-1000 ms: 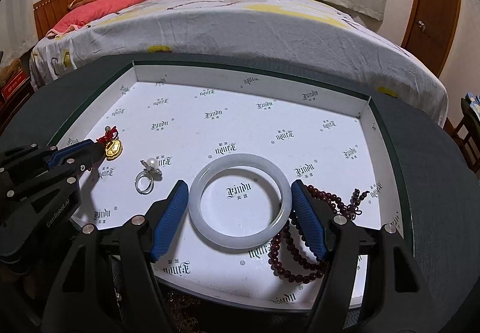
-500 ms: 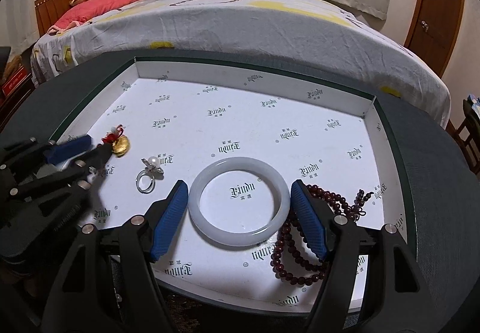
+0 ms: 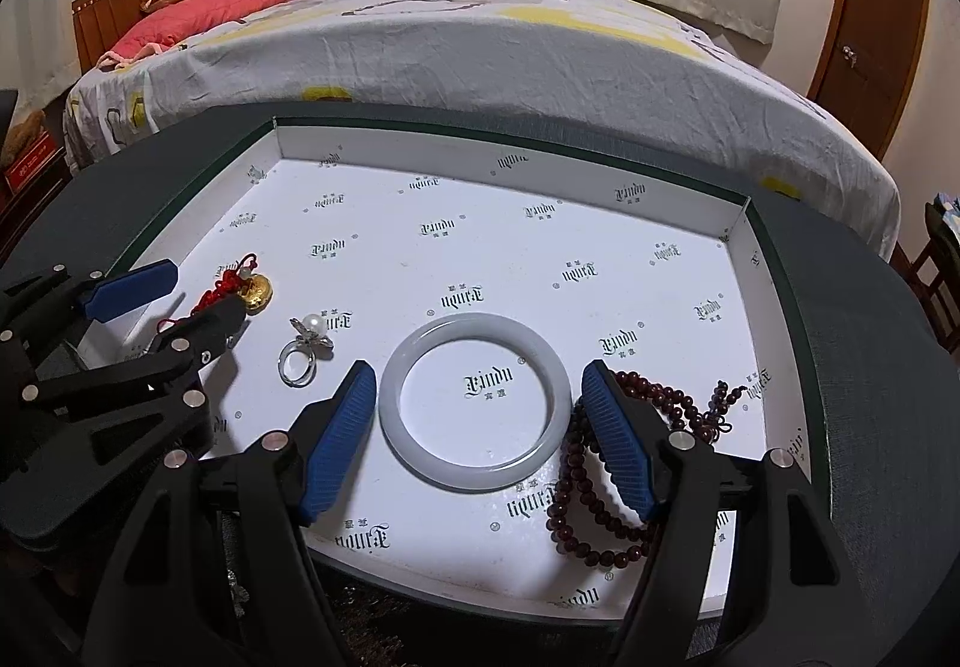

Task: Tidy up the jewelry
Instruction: 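Open the left tool to release the tassel while the right tool releases the bangle, then withdraw both tools from the tray back over the table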

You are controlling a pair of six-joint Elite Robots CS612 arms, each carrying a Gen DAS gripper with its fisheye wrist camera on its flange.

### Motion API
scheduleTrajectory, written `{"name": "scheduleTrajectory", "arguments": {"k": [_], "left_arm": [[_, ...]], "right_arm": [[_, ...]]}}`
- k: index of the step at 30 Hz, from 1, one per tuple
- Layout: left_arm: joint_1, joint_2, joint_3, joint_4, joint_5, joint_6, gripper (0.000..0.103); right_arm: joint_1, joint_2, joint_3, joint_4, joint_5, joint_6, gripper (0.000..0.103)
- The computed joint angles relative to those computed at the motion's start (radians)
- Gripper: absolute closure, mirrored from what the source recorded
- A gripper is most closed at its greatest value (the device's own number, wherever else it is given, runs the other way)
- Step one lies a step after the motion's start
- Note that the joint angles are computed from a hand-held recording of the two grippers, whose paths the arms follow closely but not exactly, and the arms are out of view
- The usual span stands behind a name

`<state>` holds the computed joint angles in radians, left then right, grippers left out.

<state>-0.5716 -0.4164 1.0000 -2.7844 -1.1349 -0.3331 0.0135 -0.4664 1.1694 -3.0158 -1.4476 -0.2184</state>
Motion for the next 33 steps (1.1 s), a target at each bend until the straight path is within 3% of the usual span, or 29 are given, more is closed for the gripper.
{"name": "scheduleTrajectory", "arguments": {"k": [14, 17, 19, 21, 29, 33], "left_arm": [[-0.012, -0.049, 0.072, -0.08, 0.007, -0.007, 0.055], [-0.017, -0.069, 0.102, -0.113, 0.002, -0.009, 0.055], [-0.02, -0.085, 0.128, -0.138, -0.005, -0.017, 0.054], [-0.023, -0.098, 0.15, -0.157, -0.009, -0.031, 0.046], [-0.038, -0.155, 0.266, -0.231, -0.011, -0.082, 0.045], [-0.048, -0.178, 0.327, -0.267, -0.003, -0.107, 0.039]], "right_arm": [[-0.012, -0.049, 0.075, -0.081, 0.03, 0.029, 0.032], [-0.018, -0.07, 0.11, -0.117, 0.043, 0.036, 0.024], [-0.024, -0.086, 0.137, -0.147, 0.051, 0.042, 0.024], [-0.032, -0.105, 0.169, -0.177, 0.06, 0.051, 0.024], [-0.064, -0.166, 0.297, -0.274, 0.076, 0.076, 0.024], [-0.077, -0.185, 0.359, -0.304, 0.063, 0.075, 0.024]]}}
